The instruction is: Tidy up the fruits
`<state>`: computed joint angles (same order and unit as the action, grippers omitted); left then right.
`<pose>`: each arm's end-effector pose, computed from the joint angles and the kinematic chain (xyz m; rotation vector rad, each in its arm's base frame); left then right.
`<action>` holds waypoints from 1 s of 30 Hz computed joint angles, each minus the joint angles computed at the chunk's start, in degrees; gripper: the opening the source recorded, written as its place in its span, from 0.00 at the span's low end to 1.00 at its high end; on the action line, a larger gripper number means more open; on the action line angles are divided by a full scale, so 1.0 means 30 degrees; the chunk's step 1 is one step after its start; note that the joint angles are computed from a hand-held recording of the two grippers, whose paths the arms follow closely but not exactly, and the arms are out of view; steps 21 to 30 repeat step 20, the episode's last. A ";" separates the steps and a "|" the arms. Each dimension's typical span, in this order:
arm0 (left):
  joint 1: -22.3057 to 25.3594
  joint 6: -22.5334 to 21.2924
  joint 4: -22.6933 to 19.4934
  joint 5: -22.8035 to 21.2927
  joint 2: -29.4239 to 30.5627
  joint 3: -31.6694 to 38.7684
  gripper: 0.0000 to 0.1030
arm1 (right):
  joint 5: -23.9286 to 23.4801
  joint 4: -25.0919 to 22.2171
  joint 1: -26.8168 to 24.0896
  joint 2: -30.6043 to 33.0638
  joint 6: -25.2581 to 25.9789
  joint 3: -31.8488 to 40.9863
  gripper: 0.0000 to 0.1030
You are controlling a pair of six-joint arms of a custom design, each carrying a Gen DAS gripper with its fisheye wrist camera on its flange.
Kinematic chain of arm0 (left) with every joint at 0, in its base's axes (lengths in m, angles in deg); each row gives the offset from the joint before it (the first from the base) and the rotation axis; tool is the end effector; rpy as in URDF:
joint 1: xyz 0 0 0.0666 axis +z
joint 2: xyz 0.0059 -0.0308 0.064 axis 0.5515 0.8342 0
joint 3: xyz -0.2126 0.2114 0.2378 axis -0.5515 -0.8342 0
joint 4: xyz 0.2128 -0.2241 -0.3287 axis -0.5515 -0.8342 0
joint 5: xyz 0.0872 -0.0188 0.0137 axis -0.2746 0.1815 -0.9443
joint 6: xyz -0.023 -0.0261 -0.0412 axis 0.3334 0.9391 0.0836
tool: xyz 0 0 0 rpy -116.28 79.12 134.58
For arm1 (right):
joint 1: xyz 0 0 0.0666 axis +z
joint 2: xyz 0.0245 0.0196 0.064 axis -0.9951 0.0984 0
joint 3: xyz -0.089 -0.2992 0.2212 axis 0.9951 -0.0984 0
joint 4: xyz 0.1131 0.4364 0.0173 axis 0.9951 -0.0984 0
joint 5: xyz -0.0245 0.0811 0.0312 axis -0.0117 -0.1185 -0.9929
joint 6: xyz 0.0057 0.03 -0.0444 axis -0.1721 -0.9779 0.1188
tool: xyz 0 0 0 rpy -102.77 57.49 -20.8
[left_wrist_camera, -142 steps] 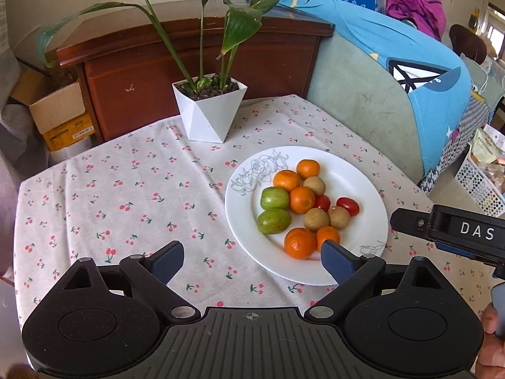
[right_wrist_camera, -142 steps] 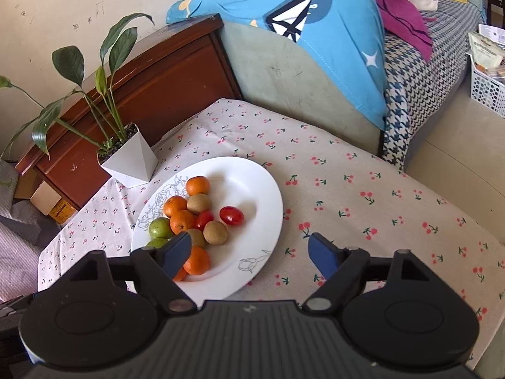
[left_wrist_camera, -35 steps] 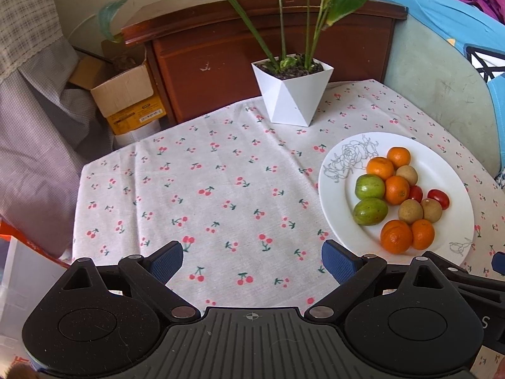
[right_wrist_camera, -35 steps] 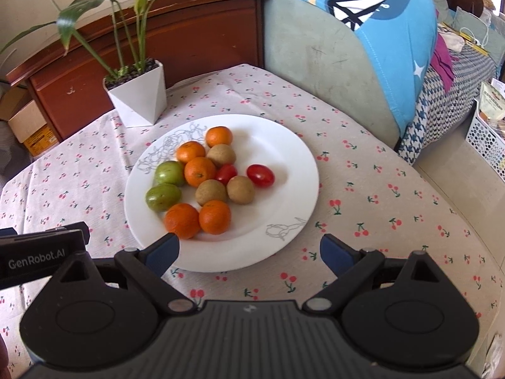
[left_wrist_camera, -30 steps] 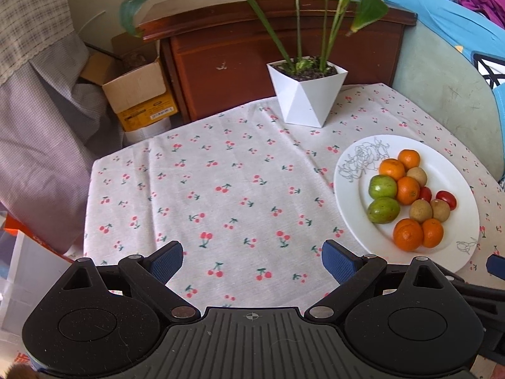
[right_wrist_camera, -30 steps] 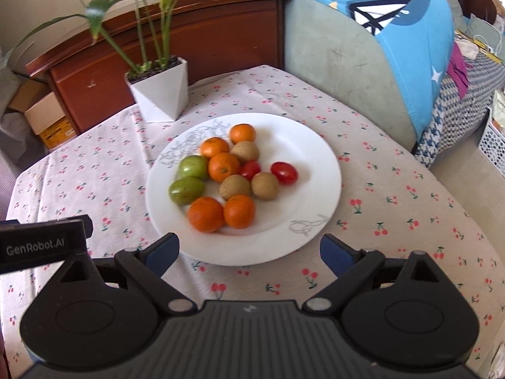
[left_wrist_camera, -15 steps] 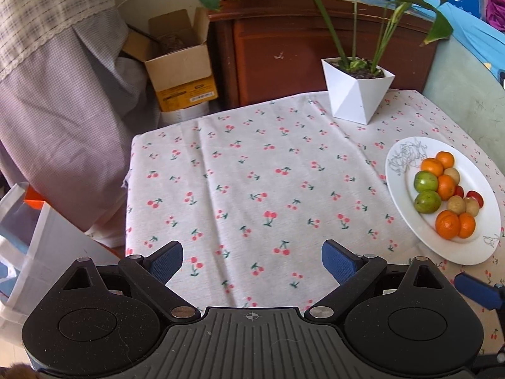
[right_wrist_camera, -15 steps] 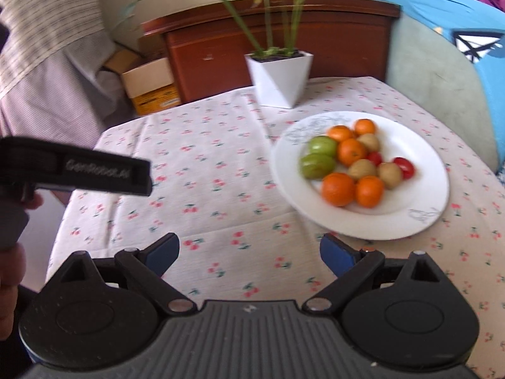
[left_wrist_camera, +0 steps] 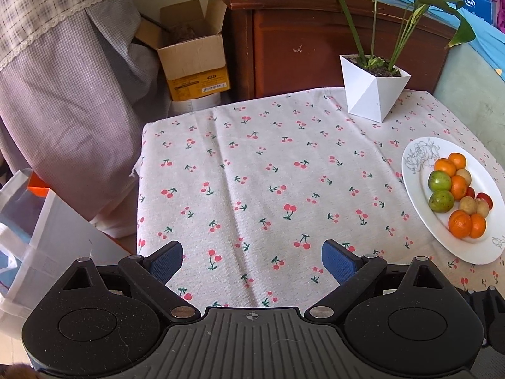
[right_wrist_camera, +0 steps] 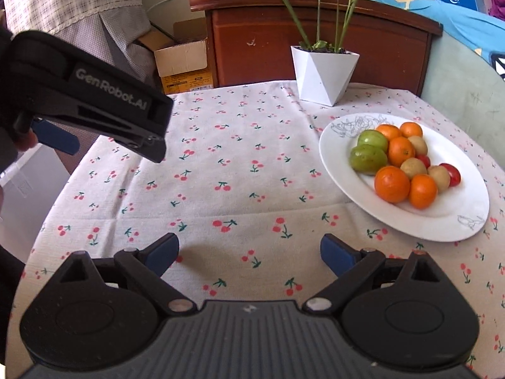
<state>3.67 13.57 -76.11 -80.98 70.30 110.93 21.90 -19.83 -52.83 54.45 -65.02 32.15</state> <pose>0.5676 -0.3216 0.3447 0.5088 2.4708 -0.1185 0.4448 0.2536 0.2756 0.2440 2.3014 0.0127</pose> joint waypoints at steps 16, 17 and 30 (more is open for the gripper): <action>0.0050 -0.0055 0.0028 0.0238 0.0048 -0.0029 0.93 | 0.1176 0.1498 -0.0100 0.0650 0.0684 -0.0052 0.99; 0.0042 -0.0018 0.0009 0.0210 0.0060 -0.0026 0.93 | 0.1180 0.1518 -0.0098 0.0649 0.0686 -0.0063 0.99; 0.0042 0.0085 -0.0130 0.0134 0.0192 0.0086 0.93 | 0.1200 0.1549 -0.0096 0.0659 0.0701 -0.0075 0.99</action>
